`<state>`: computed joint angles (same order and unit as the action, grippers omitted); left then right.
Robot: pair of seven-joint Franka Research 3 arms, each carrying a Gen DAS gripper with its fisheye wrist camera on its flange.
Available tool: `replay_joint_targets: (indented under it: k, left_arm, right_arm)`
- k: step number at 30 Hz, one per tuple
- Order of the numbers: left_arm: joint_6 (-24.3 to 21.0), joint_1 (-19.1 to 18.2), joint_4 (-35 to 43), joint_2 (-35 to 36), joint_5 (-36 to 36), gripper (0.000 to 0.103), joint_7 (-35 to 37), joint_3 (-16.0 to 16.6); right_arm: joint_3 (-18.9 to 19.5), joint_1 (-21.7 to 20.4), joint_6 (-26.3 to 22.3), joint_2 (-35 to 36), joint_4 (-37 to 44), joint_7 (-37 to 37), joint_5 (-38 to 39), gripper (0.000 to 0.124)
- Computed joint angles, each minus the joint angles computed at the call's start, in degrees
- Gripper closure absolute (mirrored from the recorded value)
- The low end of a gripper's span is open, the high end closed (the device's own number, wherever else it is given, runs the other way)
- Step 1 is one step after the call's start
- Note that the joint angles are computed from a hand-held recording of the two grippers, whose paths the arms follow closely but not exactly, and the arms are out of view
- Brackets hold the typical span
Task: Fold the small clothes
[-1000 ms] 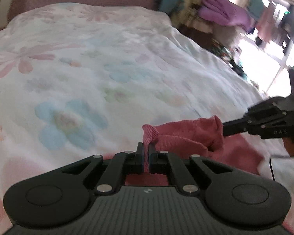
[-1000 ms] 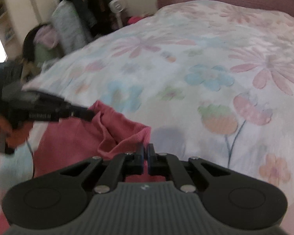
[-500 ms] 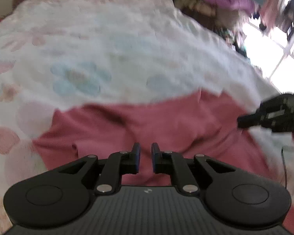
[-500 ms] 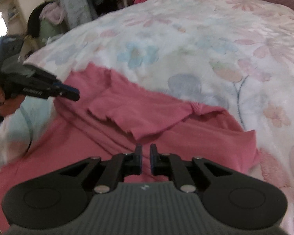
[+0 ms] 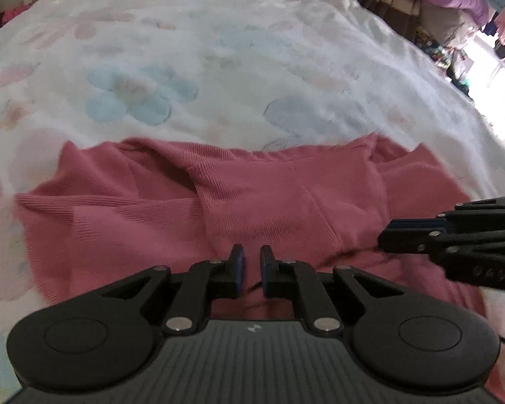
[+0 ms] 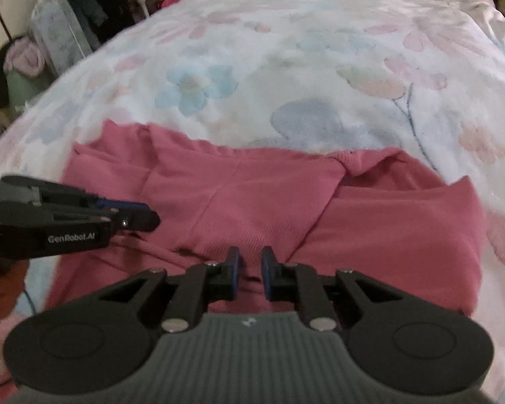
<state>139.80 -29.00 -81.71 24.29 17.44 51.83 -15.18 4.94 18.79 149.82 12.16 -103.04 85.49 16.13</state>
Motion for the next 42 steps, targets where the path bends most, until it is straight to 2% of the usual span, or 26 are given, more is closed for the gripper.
replay_joint_targets:
  k: [1,3,5,10,12,14,18,21,23,25,29,37,42]
  left_arm:
    - [0.44,0.11,-1.94,-1.96,0.37,0.091,0.03,0.03]
    - [0.41,0.51,-5.59,-6.17,0.81,0.091,1.01,-0.44]
    - [0.67,0.93,-9.71,-10.97,1.17,0.091,2.18,-1.14]
    - [-2.25,1.18,-17.96,-22.44,-0.1,0.087,8.16,-3.76]
    - [-4.43,0.66,-20.37,-26.08,-1.14,0.084,10.58,-4.78]
    - [-7.24,-0.06,-22.51,-29.48,-1.57,0.081,11.84,-5.75]
    - [-9.14,-1.72,-28.1,-35.61,-0.55,0.07,12.52,-7.66]
    - [-11.26,-3.4,-31.48,-38.99,-1.38,0.067,14.63,-8.58]
    - [-12.84,-4.37,-32.9,-40.36,-2.04,0.065,16.3,-8.95]
    - [-14.88,-5.5,-34.04,-41.29,-2.81,0.058,18.54,-9.33]
    - [-18.5,-7.71,-36.39,-42.83,-3.56,0.05,22.84,-10.32]
    - [-22.54,-10.73,-41.0,-44.19,-1.24,0.043,27.88,-12.46]
    - [-22.29,-11.32,-42.73,-43.12,6.07,0.043,29.2,-14.54]
  right_arm:
    - [0.6,-0.62,0.44,-1.92,-1.5,-1.66,2.21,0.113]
    - [1.04,-1.21,0.54,-5.66,-4.24,-3.89,5.43,0.101]
    - [1.02,-1.23,0.04,-10.61,-8.01,-5.77,7.48,0.101]
    - [0.44,0.2,-1.51,-25.45,-19.76,-9.55,8.13,0.099]
    - [0.63,0.84,-3.22,-31.53,-24.07,-10.62,7.22,0.089]
    - [1.66,0.65,-5.52,-37.23,-27.85,-9.9,4.55,0.088]
    - [3.36,0.47,-11.46,-48.15,-34.77,-7.4,0.64,0.088]
    - [4.19,1.08,-15.26,-55.06,-39.34,-6.59,-0.96,0.076]
    - [4.42,1.89,-18.13,-58.38,-41.58,-7.43,-1.89,0.075]
    - [5.25,2.43,-21.75,-61.4,-43.37,-8.52,-3.55,0.074]
    - [5.58,3.42,-25.23,-64.6,-46.03,-10.36,-4.44,0.072]
    - [6.82,3.76,-27.99,-71.44,-51.16,-12.7,-6.81,0.071]
    - [7.35,4.32,-28.86,-72.57,-51.84,-15.32,-8.04,0.071]
